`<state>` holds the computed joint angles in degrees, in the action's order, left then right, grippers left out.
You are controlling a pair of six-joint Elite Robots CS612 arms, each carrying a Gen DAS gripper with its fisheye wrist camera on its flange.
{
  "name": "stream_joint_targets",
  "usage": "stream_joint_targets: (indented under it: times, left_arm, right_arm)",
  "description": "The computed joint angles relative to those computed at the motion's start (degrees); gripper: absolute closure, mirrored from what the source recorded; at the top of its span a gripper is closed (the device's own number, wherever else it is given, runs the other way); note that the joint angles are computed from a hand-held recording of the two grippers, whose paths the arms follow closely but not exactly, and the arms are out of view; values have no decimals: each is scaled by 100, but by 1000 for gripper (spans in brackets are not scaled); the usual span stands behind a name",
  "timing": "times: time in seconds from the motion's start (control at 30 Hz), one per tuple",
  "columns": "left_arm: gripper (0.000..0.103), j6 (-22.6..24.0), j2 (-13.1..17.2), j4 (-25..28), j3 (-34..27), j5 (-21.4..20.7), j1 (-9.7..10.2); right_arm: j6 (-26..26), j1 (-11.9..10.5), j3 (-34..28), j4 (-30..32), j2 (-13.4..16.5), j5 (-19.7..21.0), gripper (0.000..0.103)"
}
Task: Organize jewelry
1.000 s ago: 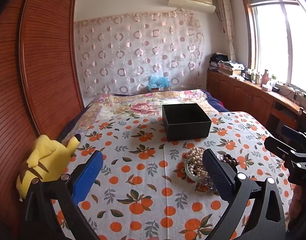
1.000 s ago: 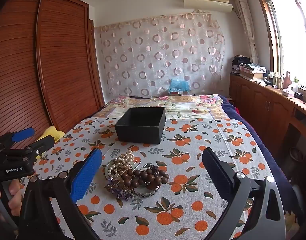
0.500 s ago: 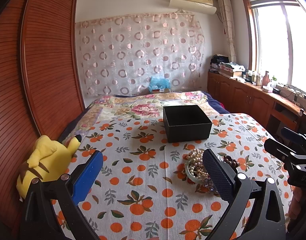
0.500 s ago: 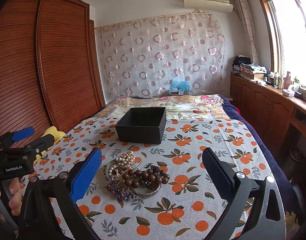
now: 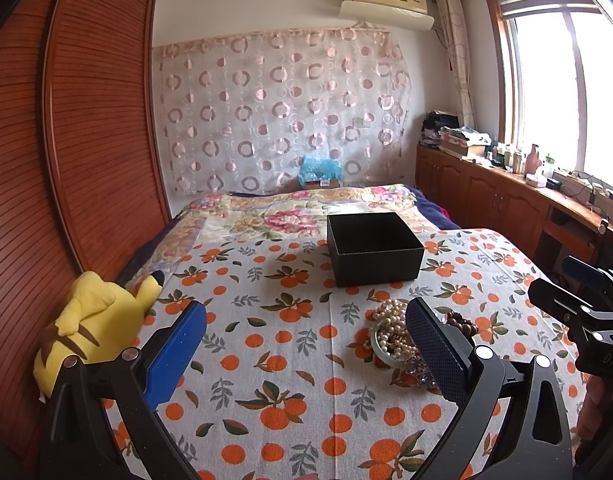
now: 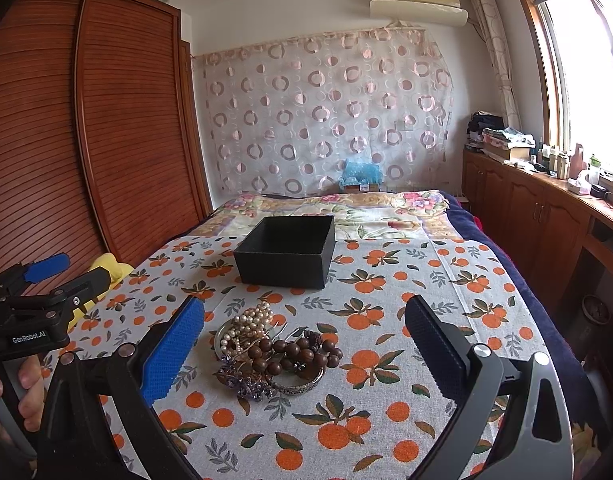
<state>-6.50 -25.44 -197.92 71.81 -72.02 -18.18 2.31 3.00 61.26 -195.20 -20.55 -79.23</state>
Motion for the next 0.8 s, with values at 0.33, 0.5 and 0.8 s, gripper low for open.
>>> stream_joint_targets:
  times: [0.33,0.5,0.8]
  left_arm:
    - [6,8,-26,51,-1,-4,2]
    - [6,-7,-58,36,48,17,2]
    - [6,-10,-40,35,34,18,2]
  right_arm:
    - [-3,1,9,-5,-4,2,3]
    - [8,3,6,-14,3,-1,3]
    - [10,0,0,-20,12,7,3]
